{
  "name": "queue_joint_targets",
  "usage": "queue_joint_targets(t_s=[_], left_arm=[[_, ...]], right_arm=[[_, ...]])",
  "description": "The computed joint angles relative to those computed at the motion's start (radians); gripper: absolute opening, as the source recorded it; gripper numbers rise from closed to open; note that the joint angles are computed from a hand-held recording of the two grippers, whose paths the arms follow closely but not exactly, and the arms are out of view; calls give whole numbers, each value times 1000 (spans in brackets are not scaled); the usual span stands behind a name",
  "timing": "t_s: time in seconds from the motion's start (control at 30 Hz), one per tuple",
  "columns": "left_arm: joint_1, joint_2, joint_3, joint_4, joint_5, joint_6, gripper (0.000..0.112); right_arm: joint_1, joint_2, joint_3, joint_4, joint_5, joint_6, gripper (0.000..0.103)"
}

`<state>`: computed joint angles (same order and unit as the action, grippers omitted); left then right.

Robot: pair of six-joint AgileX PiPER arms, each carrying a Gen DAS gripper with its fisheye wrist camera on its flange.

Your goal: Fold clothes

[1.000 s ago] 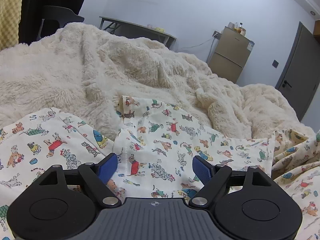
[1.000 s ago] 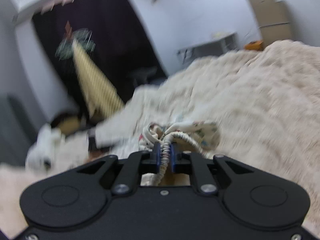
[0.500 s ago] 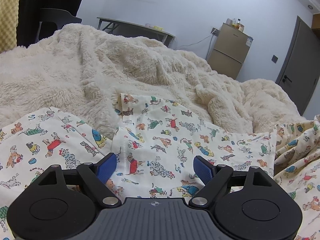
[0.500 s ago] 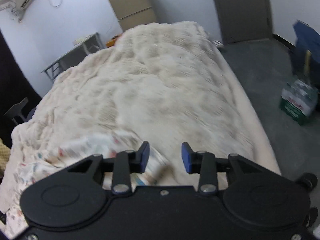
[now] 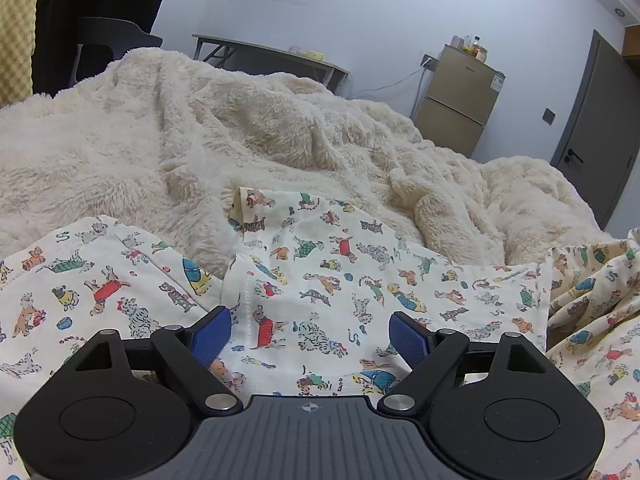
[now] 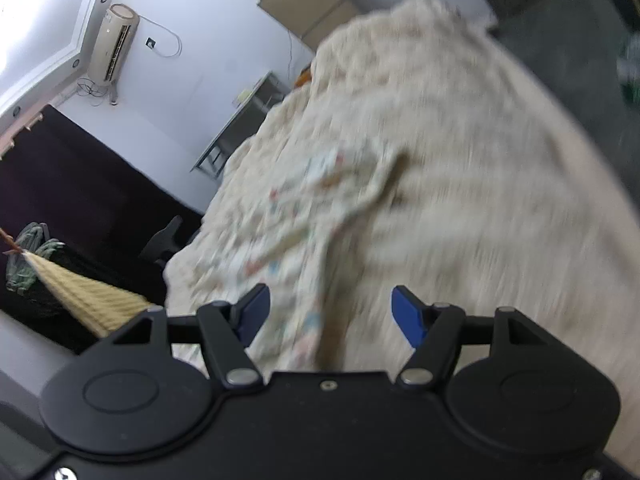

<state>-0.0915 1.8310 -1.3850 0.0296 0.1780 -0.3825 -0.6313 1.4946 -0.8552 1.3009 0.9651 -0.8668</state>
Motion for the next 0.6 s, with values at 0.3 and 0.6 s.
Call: queue_joint_targets(t_s=[0.3,0.6], left_arm=[[-8,-7,7,71,2,-64,84],[-6,-4,3,65,5,-52,84]], right_arm=[[-22,21,88,91,80,-59,64],[-138,6,157,73,224,-102,64]])
